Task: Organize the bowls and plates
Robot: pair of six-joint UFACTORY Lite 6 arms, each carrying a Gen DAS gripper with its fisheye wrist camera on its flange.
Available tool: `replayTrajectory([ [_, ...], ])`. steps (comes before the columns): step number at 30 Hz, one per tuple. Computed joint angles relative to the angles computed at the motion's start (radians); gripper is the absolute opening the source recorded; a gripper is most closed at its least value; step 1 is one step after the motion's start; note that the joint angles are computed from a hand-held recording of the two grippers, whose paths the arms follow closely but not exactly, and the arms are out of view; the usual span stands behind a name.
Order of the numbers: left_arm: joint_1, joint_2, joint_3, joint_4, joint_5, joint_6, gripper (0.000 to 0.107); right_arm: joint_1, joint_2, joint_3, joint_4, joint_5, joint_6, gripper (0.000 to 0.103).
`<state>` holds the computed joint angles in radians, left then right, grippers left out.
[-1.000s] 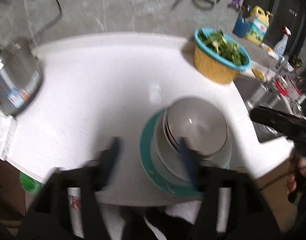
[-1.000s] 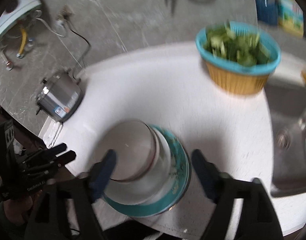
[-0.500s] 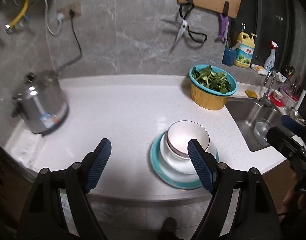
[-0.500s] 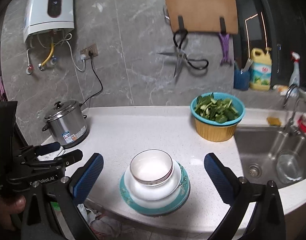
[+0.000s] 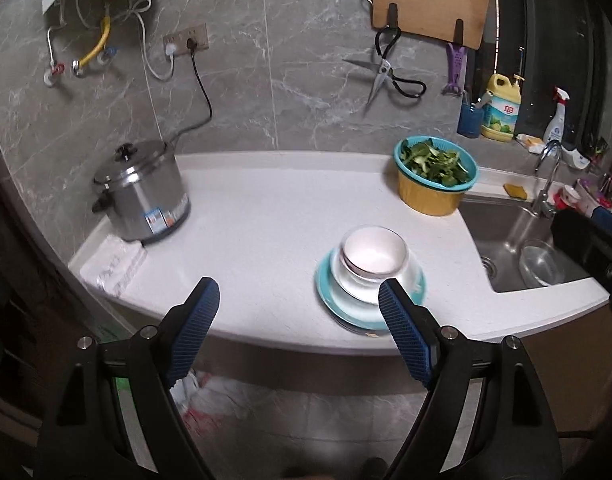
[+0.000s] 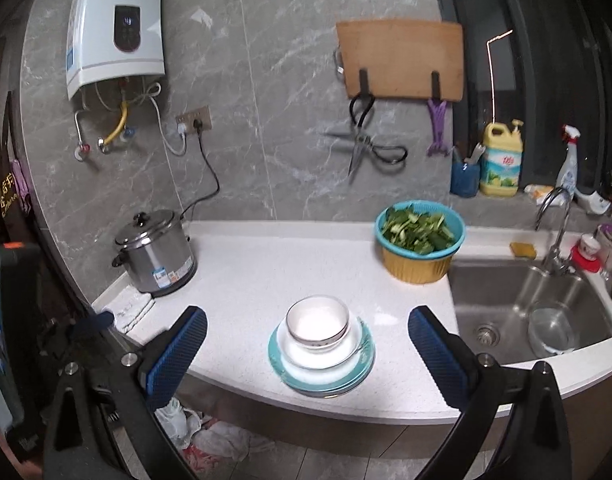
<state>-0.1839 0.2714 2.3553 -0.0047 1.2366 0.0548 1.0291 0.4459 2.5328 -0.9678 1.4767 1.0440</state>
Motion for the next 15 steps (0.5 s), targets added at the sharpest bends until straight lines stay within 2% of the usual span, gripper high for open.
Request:
replayTrajectory([
  [2,-0.073,0.000,0.025,0.042,0.031,-0.060,0.081,0.015,-0.048,-0.045,-0.021,0.036,-0.011,0.103],
  [4,-0.164,-0.040,-0.006,0.115,0.038,-0.129,0.081,0.017,-0.163,-0.200,-0.015,0.020,0.020,0.103],
  [8,-0.342,-0.095,-0.060,0.236,0.079,-0.265,0.081,-0.035,-0.397,-0.497,0.063,-0.127,0.118,0.103],
  [11,-0.436,-0.086,-0.037,0.308,0.120,-0.338,0.081,-0.092,-0.449,-0.558,0.147,-0.161,0.093,0.103],
  [15,-0.484,-0.068,-0.025,0.354,0.136,-0.387,0.081,-0.078,-0.459,-0.579,0.128,-0.136,0.090,0.103],
])
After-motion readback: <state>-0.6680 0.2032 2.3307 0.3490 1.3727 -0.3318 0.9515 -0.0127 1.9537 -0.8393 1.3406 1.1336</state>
